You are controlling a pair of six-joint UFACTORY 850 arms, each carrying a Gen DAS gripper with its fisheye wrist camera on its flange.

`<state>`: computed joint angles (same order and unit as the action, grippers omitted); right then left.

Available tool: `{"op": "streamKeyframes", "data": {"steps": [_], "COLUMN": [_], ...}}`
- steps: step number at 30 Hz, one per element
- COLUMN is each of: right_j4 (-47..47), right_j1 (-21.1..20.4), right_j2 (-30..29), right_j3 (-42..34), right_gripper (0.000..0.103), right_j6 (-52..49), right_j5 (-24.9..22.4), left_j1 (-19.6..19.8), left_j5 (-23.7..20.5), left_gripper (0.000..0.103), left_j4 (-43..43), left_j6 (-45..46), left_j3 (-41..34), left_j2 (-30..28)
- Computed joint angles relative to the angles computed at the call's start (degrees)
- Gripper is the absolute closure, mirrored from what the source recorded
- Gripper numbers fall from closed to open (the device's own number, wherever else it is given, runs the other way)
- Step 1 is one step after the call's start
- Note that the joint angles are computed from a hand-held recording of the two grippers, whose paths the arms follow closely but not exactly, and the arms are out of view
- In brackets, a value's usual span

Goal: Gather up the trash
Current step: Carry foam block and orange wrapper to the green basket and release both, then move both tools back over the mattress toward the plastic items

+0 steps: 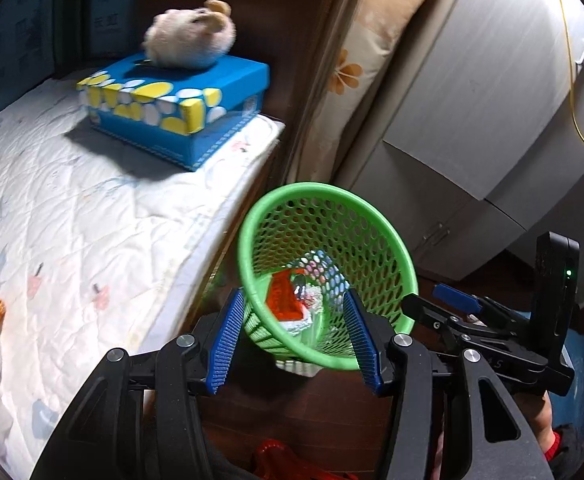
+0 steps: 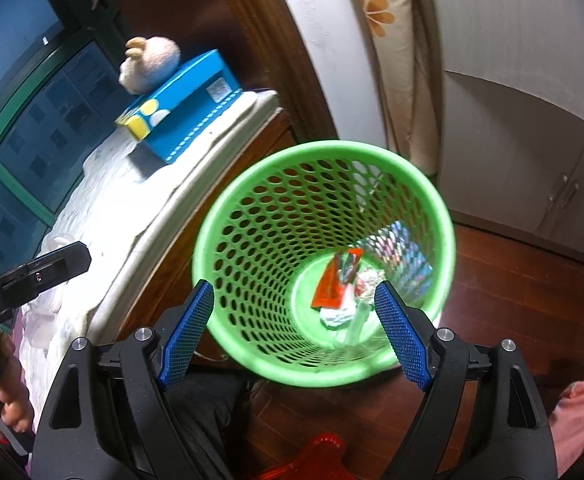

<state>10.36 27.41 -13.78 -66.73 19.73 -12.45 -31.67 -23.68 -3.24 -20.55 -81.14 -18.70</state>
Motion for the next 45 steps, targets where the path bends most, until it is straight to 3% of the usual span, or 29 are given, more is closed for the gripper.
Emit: {"op": "streamKeyframes", "data": {"steps": [2, 5, 13, 21, 26, 36, 45], "right_j4": [1.6, 3.1, 6.4, 10.2, 12.2, 14.4, 14.3], "right_j1": [0.7, 1.8, 5.4, 8.7, 10.3, 12.2, 13.3], "right_j2": [-0.4, -1.3, -5.0, -8.7, -10.8, -14.2, -15.7], "right_j3": [-0.9, -2.5, -8.3, -14.0, -17.3, -22.6, -25.0], "right_gripper": [0.020, 0.019, 0.018, 0.017, 0.016, 0.016, 0.016], "right_j6": [-2.0, -4.6, -11.0, -17.4, -20.8, -24.6, -25.6], "right_j5": [-0.4, -1.1, -3.7, -5.9, -7.3, -10.2, -11.8], "left_j1": [0.5, 1.2, 3.6, 6.8, 10.0, 15.0, 15.1], "left_j5": [0.4, 0.9, 0.5, -2.8, -4.0, -3.7, -3.5], "left_gripper": [0.053, 0.045, 0.045, 0.045, 0.045, 0.045, 0.045], "left_j4": [1.6, 7.0, 18.7, 30.5, 31.5, 26.5, 25.4], "left_j6": [-2.5, -9.1, -24.0, -34.3, -33.1, -20.4, -12.0], "left_j3": [2.0, 5.4, 13.6, 21.1, 25.9, 31.3, 31.4], "left_j2": [1.8, 4.8, 12.2, 19.4, 23.7, 27.2, 26.1]}}
